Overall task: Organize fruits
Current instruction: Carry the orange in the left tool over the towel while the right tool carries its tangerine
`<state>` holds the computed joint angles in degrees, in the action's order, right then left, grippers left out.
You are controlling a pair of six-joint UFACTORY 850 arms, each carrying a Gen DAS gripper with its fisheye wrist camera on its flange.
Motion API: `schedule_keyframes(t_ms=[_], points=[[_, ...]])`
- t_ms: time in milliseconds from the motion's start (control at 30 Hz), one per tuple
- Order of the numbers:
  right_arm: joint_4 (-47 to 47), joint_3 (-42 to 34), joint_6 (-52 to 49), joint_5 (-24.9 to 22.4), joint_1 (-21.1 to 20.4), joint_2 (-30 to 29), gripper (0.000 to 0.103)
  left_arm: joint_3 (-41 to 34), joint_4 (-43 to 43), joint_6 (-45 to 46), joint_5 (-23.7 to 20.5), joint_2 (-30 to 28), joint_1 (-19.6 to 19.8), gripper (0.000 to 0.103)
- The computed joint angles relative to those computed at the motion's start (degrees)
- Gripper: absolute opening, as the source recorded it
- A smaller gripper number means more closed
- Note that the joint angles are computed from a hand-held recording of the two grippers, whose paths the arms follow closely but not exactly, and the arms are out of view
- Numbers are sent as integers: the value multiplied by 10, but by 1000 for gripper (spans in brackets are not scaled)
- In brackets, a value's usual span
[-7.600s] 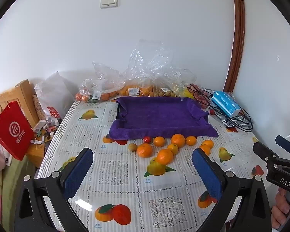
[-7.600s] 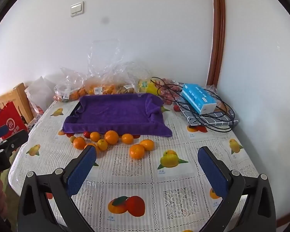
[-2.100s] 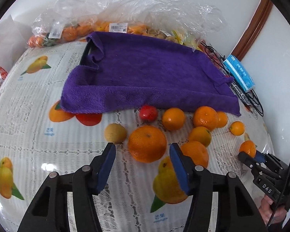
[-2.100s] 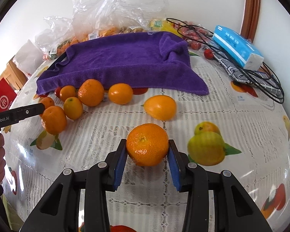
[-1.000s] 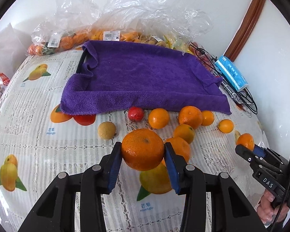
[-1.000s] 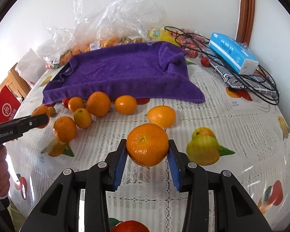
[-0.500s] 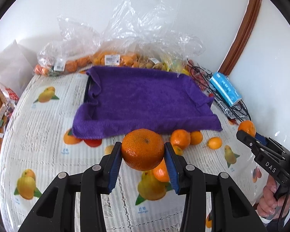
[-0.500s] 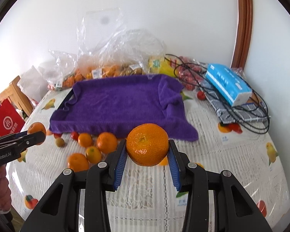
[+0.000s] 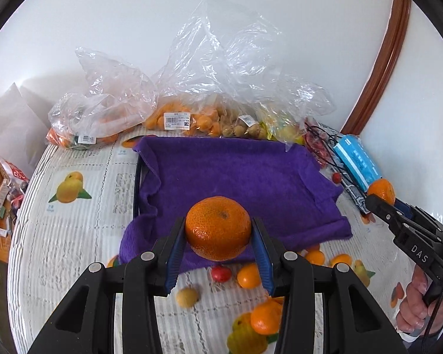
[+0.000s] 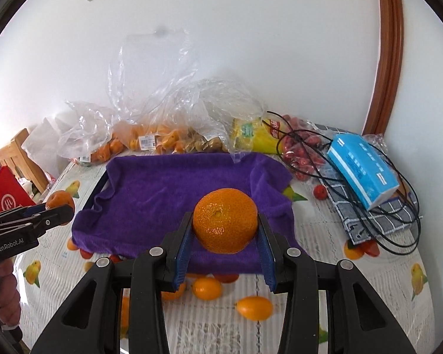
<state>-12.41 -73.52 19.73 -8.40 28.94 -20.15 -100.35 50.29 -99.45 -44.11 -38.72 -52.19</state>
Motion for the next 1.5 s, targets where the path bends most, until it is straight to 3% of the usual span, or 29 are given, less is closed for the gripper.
schedule_keyframes(t_ms=[133, 867, 1500], points=[[95, -30, -89, -2, -3, -31, 41, -7, -11, 11, 12, -10, 15, 41], [226, -164, -226, -34, -16, -172, 41, -44, -69, 65, 35, -64, 72, 41], [169, -204, -181, -83, -11, -217, 41, -84, -144, 140, 40, -105, 90, 41]])
